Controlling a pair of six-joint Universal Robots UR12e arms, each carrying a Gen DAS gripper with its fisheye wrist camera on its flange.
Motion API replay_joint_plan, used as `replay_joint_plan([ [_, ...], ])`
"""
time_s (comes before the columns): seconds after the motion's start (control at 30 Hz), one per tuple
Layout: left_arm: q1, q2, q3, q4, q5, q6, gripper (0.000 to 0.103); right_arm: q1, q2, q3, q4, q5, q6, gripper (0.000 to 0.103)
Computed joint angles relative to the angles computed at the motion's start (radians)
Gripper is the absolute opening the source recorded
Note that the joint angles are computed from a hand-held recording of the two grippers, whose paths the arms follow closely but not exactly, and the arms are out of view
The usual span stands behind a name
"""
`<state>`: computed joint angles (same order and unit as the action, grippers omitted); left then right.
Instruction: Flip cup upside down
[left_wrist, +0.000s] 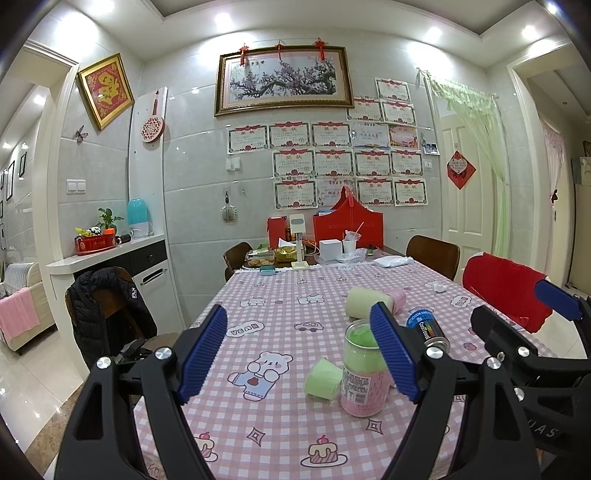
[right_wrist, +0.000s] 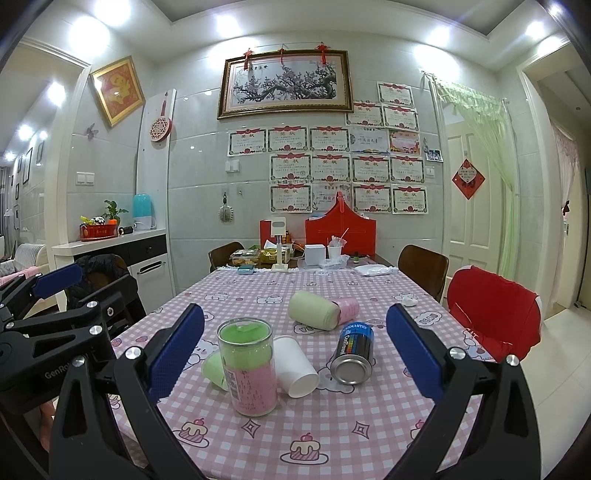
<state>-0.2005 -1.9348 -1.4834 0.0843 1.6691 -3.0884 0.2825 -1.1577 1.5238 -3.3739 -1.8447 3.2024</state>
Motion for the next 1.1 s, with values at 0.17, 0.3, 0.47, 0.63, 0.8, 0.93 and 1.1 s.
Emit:
replay_joint_plan([
  [0.17, 0.0, 0.0, -0.001, 0.0, 0.001, 0.0, 0.079, 0.0, 0.0, -0.002, 0.004, -0.001, 0.002, 0.095],
  [0.3, 0.002, -0.003, -0.006, 0.001, 0.0, 0.0, 0.079, 0.0, 0.001, -0.003, 0.008, 0.001, 0.003, 0.095],
  [0.47, 0.003, -0.002, -0.01, 0.004, -0.001, 0.0, 0.079, 0.0, 0.003, -0.002, 0.012, 0.001, 0.006, 0.095],
  [0.63, 0.003, -0.002, -0.015, 0.001, 0.0, 0.0, 0.079, 0.0, 0.004, -0.004, 0.024, 0.003, 0.012, 0.095],
  [0.8, 0.005, -0.004, -0.014, -0.003, -0.002, 0.001, 0.079, -0.001, 0.004, -0.005, 0.03, 0.004, 0.014, 0.095],
  [0.93, 0.006, -0.006, -0.012, -0.007, -0.002, 0.0, 0.079, -0.001, 0.005, -0.006, 0.033, 0.003, 0.015, 0.095],
  [1.1, 0.006, -0.014, -0.006, -0.017, -0.001, 0.001, 0.079, -0.003, 0.01, -0.011, 0.045, 0.002, 0.014, 0.095],
])
